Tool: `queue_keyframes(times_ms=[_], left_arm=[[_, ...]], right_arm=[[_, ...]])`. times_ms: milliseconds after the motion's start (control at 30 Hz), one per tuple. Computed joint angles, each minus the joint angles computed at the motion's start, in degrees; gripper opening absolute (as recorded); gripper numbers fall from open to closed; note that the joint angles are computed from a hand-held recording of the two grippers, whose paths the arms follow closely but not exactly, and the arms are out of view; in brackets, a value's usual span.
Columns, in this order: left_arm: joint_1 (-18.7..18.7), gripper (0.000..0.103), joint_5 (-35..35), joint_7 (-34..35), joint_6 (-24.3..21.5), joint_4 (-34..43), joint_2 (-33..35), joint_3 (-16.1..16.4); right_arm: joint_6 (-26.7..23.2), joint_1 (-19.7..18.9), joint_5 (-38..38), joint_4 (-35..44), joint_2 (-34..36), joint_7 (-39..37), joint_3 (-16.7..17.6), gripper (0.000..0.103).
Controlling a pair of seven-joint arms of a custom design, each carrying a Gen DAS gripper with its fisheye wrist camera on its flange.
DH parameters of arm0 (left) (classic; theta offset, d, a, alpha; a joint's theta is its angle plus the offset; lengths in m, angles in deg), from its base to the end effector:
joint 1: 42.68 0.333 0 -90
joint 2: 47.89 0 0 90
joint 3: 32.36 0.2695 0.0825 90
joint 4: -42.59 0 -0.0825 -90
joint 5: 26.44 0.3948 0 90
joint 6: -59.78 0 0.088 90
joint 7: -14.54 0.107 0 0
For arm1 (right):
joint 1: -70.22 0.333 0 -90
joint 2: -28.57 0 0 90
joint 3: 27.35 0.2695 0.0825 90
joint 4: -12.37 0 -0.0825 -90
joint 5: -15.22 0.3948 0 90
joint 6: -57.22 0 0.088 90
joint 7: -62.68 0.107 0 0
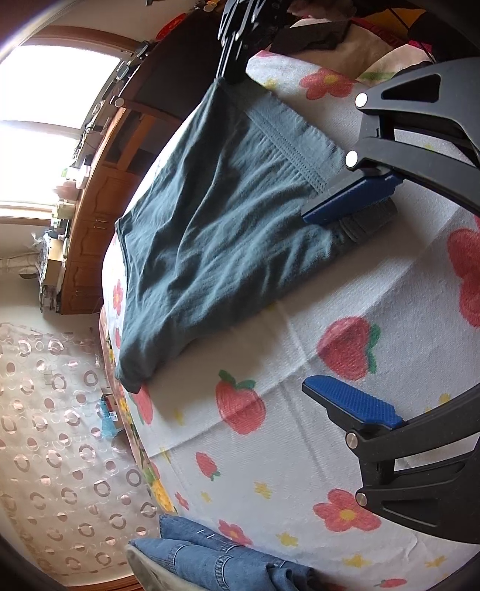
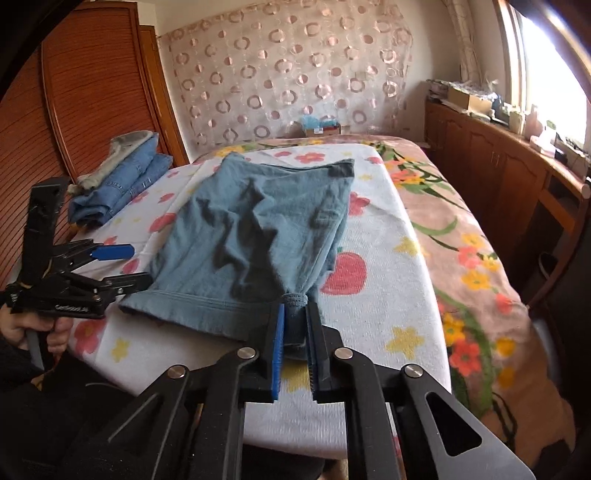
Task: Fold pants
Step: 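Close the left gripper on the hem beside the right gripper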
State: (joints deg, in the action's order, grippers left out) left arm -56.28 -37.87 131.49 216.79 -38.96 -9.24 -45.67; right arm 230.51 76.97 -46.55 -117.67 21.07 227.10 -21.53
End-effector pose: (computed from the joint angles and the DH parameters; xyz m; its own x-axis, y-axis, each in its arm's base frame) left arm 0.6880 -0.2976 0.3398 -0.6377 -0.7699 0.0234 -0.6001 0.4776 -0.6417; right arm 0.5137 0.1831 0.4341 0.0045 -0.9941 -0.1085 -0.5838 0.0854 -0.8074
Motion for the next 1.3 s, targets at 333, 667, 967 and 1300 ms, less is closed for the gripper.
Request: queue_keyframes(times_ms=[333, 667, 967, 1300], left_arm=[[-0.23, 0.085, 0.07, -0.91, 2.40, -2.23, -1.54, 0.15], [2.78, 0.079, -5.63, 6.53, 2.99, -3.78, -3.12, -4.69], [2.60, 0.060, -7.92, 8.02, -2.49, -2.68, -2.41, -4.29], [2.75, 0.059, -9.90, 9.57, -2.20, -5.60, -4.15, -4.67]], right_arm=[[-3.47, 0.64, 3.22, 0.28, 1.38, -1.13, -0.34, 0.032], [-3.60, 1.63, -1.00, 1.64, 2.87, 3.57, -1.09, 0.035], [-1.22, 1.79, -0.55, 1.17, 3.02, 1.36, -2.04, 0.025], [0.13, 1.43, 1.23, 1.11, 3.26, 1.21, -2.25, 0.025]])
